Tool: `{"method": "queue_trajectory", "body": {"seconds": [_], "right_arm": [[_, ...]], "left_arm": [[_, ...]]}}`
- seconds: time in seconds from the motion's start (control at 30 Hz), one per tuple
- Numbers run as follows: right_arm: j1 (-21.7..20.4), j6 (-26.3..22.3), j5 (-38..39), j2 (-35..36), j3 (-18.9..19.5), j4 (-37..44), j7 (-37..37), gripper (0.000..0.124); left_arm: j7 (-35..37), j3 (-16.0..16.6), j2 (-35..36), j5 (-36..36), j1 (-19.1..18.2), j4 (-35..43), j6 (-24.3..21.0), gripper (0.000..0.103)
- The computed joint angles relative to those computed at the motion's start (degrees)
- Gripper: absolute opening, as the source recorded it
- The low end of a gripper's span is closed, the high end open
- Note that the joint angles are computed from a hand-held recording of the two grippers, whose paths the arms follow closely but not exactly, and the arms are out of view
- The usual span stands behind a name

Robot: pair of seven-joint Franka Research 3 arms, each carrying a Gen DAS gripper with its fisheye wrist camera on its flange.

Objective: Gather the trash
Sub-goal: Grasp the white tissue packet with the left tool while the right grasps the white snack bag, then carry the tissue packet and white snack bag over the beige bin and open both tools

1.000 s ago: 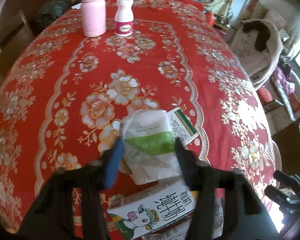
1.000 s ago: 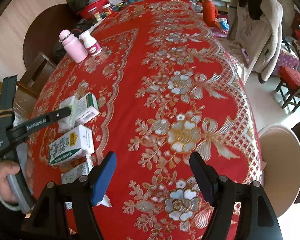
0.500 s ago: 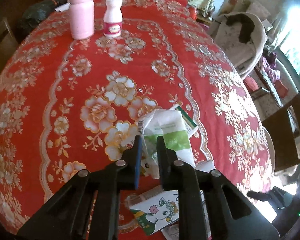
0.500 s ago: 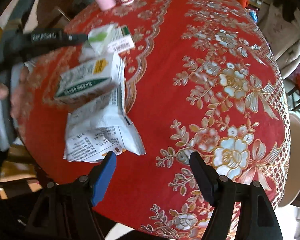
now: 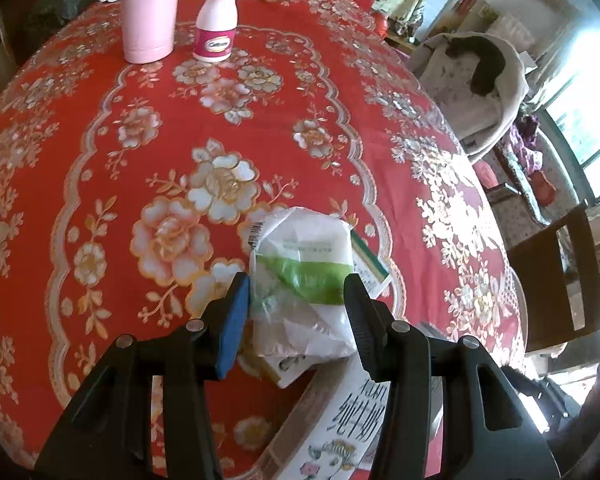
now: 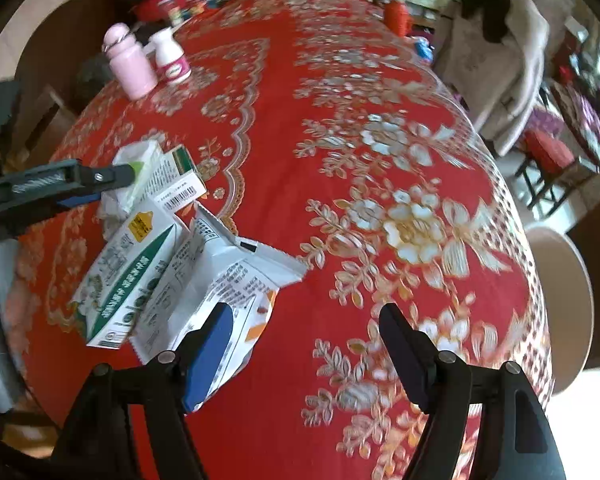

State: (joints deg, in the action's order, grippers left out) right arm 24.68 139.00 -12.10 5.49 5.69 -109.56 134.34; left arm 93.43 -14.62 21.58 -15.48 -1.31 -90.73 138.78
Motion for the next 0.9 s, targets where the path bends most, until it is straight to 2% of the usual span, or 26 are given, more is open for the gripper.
{"method": "queue_trajectory", "body": {"seconds": [0.03, 0.1, 0.13, 0.17, 0.27, 0.4, 0.47, 0.53, 0.57, 0.67, 0.8, 0.9], "right_arm": [[-0.33, 2.19, 3.12, -0.65, 0.19, -1.16, -0.08, 0.076], [-0.51, 5.06, 7.24, -1.07, 0.61, -2.54, 0.05, 0.082], [-0.39, 5.54, 8.31, 0.33, 0.82, -1.31, -0.01, 0.082], [-0.22, 6.20, 9.53, 0.95, 0.98, -1.03, -0.37, 0.082], [1.13, 5.96, 9.09, 3.11, 0.77, 0.64, 1.30, 0.082], [2.50, 5.27, 9.12, 6.62, 0.45, 4.07, 0.49, 0.082], [3.69, 4.39, 6.19, 7.91, -0.53, 5.65, 0.99, 0.082], [4.23, 4.69, 3.90, 8.85, -1.33, 6.51, 0.74, 0.065], [3.98, 6.14, 4.32, 8.68, -1.37, 6.01, -0.02, 0.051], [2.50, 7.97, 7.69, 7.31, -1.02, 4.68, -3.83, 0.028], [1.90, 8.20, 7.54, 5.67, -1.51, 3.26, -5.41, 0.018], [1.02, 9.04, 8.62, 3.81, -1.29, 1.15, -7.56, 0.016]], "left_arm": [[0.07, 0.15, 0.21, 0.84, -0.34, 0.15, 0.21, 0.045], [0.90, 0.01, 0.33, 1.17, -0.30, -0.04, 0.98, 0.035], [1.93, -0.28, 0.15, 0.85, -0.03, -0.50, 1.71, 0.033], [2.35, -0.36, 0.14, 0.72, 0.09, -0.53, 1.89, 0.025], [4.10, -0.67, -0.56, -0.61, 0.99, -1.17, 2.04, 0.015], [5.25, -0.38, -1.93, -1.41, 1.40, -2.55, 2.33, 0.011], [5.77, -0.32, -2.41, -2.04, 1.59, -2.80, 1.95, 0.011], [6.39, -0.31, -2.96, -2.88, 1.74, -3.21, 1.86, 0.010], [6.51, -0.25, -3.31, -3.25, 1.77, -3.47, 1.82, 0.010], [7.15, -0.21, -4.44, -4.73, 1.82, -4.34, 1.87, 0.009], [7.54, -0.07, -6.00, -5.77, 1.14, -5.53, 2.61, 0.009], [6.87, -0.16, -6.95, -6.87, 0.45, -5.80, 2.33, 0.009]]}}
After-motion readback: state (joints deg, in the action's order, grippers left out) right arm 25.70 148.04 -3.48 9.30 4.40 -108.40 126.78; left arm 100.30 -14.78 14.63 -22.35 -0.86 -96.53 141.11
